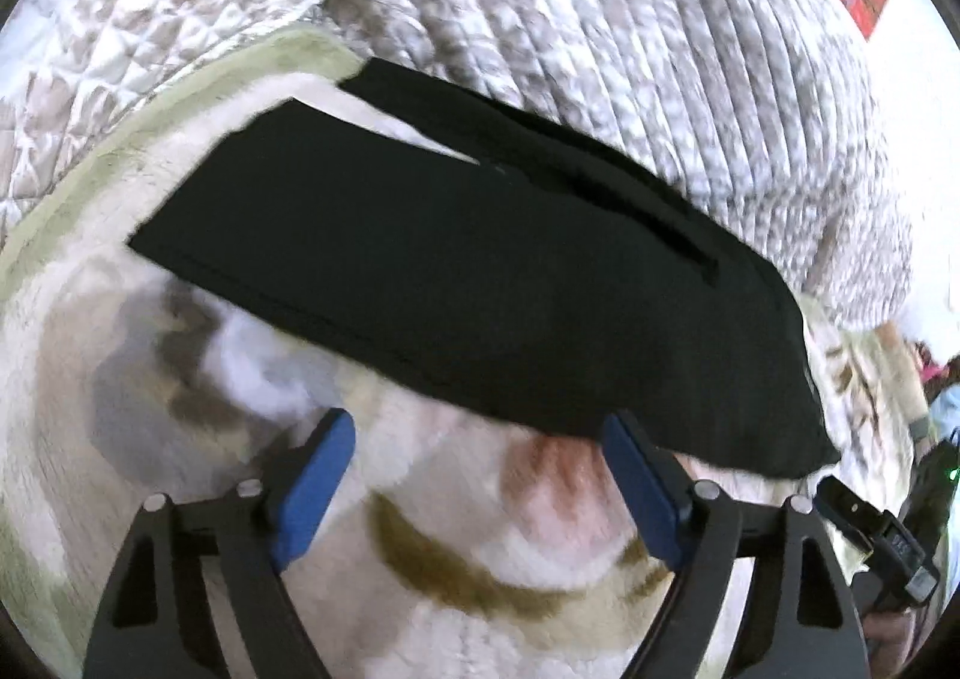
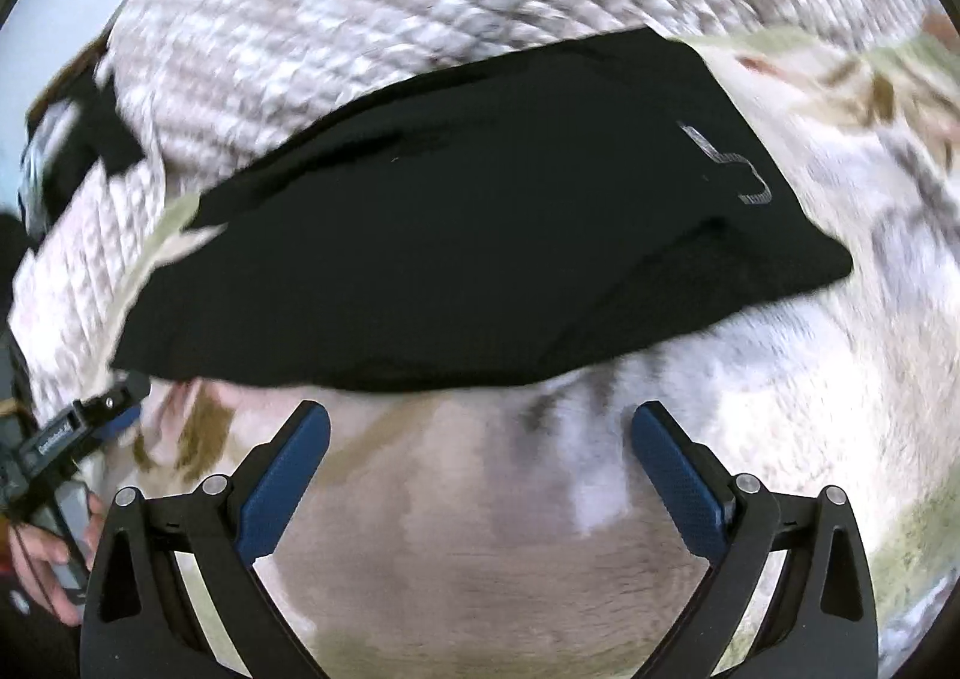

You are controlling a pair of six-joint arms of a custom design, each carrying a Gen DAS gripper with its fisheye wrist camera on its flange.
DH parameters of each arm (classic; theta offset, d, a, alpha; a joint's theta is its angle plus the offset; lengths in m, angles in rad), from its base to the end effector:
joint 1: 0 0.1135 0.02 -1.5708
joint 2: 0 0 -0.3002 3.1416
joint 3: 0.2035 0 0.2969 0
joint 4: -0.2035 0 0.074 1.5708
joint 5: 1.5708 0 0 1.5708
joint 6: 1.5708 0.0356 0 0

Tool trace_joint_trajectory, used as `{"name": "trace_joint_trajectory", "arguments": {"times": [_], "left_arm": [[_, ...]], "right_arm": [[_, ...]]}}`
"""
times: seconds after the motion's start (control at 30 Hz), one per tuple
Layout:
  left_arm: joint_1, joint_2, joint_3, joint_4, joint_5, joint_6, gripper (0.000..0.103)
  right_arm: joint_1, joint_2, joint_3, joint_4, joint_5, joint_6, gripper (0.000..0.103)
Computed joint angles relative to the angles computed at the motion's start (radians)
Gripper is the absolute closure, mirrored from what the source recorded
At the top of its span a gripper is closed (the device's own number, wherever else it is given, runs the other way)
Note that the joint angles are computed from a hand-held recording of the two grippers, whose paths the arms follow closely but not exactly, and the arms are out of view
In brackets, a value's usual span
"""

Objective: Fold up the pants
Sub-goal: 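Grasp the black pants with the right gripper at the labelled waistband while the left gripper grasps the pants edge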

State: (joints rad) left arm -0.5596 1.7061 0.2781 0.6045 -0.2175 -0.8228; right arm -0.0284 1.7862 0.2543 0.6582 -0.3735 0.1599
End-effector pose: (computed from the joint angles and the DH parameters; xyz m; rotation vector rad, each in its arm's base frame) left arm 0.2034 -0.1183 0.0519 -0.4175 2.3700 -0.3987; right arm 0.2245 0.0066 0.0364 0.0622 2.4282 0.5147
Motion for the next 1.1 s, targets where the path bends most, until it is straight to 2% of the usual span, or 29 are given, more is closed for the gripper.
{"name": "trace_joint_trajectory", "arguments": {"times": [0.1,0.17,0.27,0.4,0.47,0.5,0.57,0.6,0.63,0.67,0.73,0.8,0.83,1.0,1.1], "left_arm": [[0.076,0.037,-0.014,0.095,0.068,-0.019,0.018],[0.111,0.060,-0.005,0.126,0.076,-0.027,0.020],[0.163,0.096,0.017,0.162,0.103,-0.045,0.020],[0.217,0.148,0.042,0.236,0.120,-0.043,0.020],[0.243,0.164,0.057,0.246,0.123,-0.028,0.024],[0.247,0.164,0.060,0.237,0.116,-0.024,0.032],[0.257,0.163,0.071,0.208,0.098,-0.020,0.044],[0.260,0.162,0.075,0.194,0.088,-0.022,0.054],[0.265,0.162,0.080,0.177,0.077,-0.021,0.067],[0.270,0.161,0.087,0.155,0.070,-0.026,0.073],[0.287,0.170,0.097,0.135,0.072,-0.031,0.095],[0.303,0.169,0.099,0.123,0.088,-0.023,0.099],[0.303,0.155,0.099,0.104,0.089,-0.018,0.100],[0.265,-0.036,0.032,0.015,0.051,0.012,0.100],[0.217,-0.216,-0.025,-0.116,0.002,0.015,0.100]], "right_arm": [[-0.052,0.009,0.015,0.017,-0.032,0.034,0.006],[-0.101,0.037,0.034,0.031,-0.036,0.076,0.006],[-0.186,0.108,0.073,0.073,-0.140,0.136,0.006],[-0.214,0.170,0.137,0.108,-0.166,0.206,0.006],[-0.227,0.201,0.172,0.124,-0.186,0.243,0.006],[-0.228,0.211,0.179,0.142,-0.176,0.257,0.006],[-0.239,0.227,0.194,0.161,-0.170,0.290,0.014],[-0.248,0.235,0.198,0.167,-0.170,0.298,0.025],[-0.259,0.244,0.209,0.156,-0.165,0.307,0.039],[-0.266,0.253,0.220,0.147,-0.162,0.313,0.047],[-0.285,0.271,0.246,0.115,-0.155,0.318,0.073],[-0.304,0.278,0.262,0.097,-0.165,0.320,0.085],[-0.309,0.276,0.263,0.089,-0.172,0.313,0.088],[-0.327,0.165,0.206,0.067,-0.206,0.271,0.093],[-0.359,0.056,0.161,-0.005,-0.236,0.226,0.093]]}}
